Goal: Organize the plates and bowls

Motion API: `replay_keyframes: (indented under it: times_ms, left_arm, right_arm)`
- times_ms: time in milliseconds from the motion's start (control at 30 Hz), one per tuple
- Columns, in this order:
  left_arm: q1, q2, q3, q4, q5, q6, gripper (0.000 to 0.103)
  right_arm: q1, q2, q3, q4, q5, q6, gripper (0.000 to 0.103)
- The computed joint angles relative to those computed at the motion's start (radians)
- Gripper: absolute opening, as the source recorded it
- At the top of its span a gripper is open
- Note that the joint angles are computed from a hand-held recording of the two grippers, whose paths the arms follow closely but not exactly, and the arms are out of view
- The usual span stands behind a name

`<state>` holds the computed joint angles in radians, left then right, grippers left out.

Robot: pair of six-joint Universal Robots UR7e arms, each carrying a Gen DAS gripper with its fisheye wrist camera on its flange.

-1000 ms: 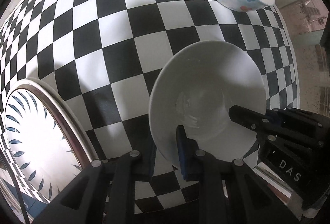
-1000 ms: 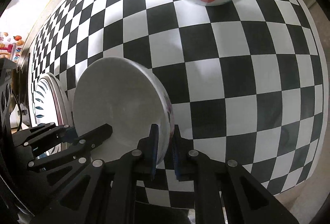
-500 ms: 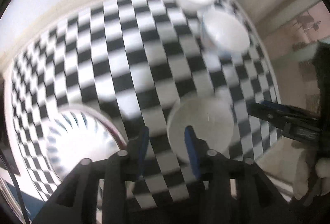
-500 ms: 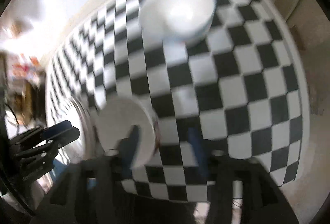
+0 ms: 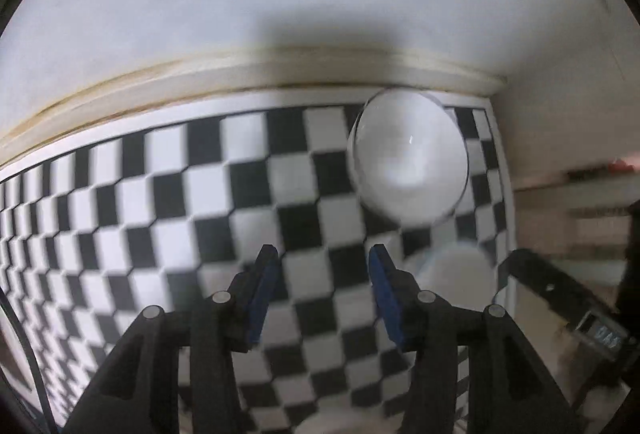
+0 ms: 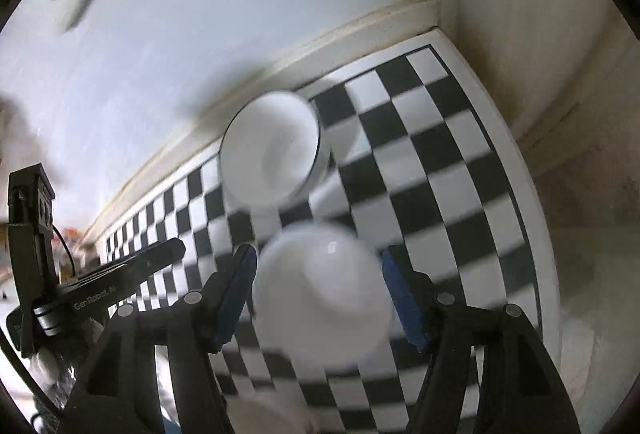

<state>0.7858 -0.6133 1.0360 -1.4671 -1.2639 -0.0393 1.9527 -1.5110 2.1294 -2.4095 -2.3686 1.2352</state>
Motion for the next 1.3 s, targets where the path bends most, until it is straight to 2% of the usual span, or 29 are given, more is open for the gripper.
replay_keyframes:
  times_ms: [133, 233, 333, 400, 433, 467, 500, 533, 600, 767, 867, 967, 1300]
  left_arm:
    - [0.009, 0.123, -0.133, 0.054, -0.006, -0.015, 0.044]
    - [0.012, 0.185, -0.195, 0.091, -0.013, -0.005, 0.044]
    - [0.018, 0.228, -0.225, 0.101, -0.016, 0.010, 0.044]
    - [0.022, 0.239, -0.220, 0.086, -0.012, 0.025, 0.042]
    - [0.024, 0.243, -0.222, 0.086, -0.020, 0.032, 0.031]
    - [0.028, 0.250, -0.226, 0.088, -0.028, 0.036, 0.023]
    - [0.030, 0.257, -0.231, 0.090, -0.030, 0.035, 0.020]
    - [0.033, 0.259, -0.234, 0.092, -0.039, 0.032, 0.015]
    - [0.035, 0.251, -0.223, 0.077, -0.050, 0.030, 0.011]
    - [0.015, 0.202, -0.157, 0.023, -0.034, 0.053, 0.010]
    - [0.013, 0.203, -0.166, 0.026, -0.035, 0.054, 0.010]
    - [0.003, 0.175, -0.138, 0.003, -0.037, 0.066, 0.010]
    - [-0.021, 0.036, -0.042, -0.032, -0.054, 0.095, 0.010]
  right_arm:
    - [-0.131, -0.001, -0.007, -0.103, 0.100, -0.125, 0.068]
    - [-0.201, 0.013, -0.021, -0.111, 0.156, -0.165, 0.065]
    - [-0.263, 0.021, -0.023, -0.123, 0.205, -0.195, 0.056]
    - [-0.295, 0.026, -0.019, -0.145, 0.237, -0.210, 0.048]
    - [-0.302, 0.026, -0.017, -0.153, 0.246, -0.216, 0.046]
    - [-0.311, 0.026, -0.016, -0.159, 0.253, -0.217, 0.036]
    - [-0.314, 0.026, -0.017, -0.155, 0.253, -0.216, 0.020]
    - [-0.315, 0.024, -0.016, -0.151, 0.252, -0.216, 0.015]
    - [-0.317, 0.023, -0.015, -0.159, 0.249, -0.215, 0.014]
    - [-0.286, 0.037, -0.032, -0.106, 0.189, -0.214, 0.011]
    - [-0.273, 0.032, -0.040, -0.095, 0.184, -0.209, 0.011]
    - [-0.238, 0.050, -0.049, -0.097, 0.166, -0.183, 0.010]
    - [-0.084, 0.068, -0.105, 0.006, 0.073, -0.094, 0.010]
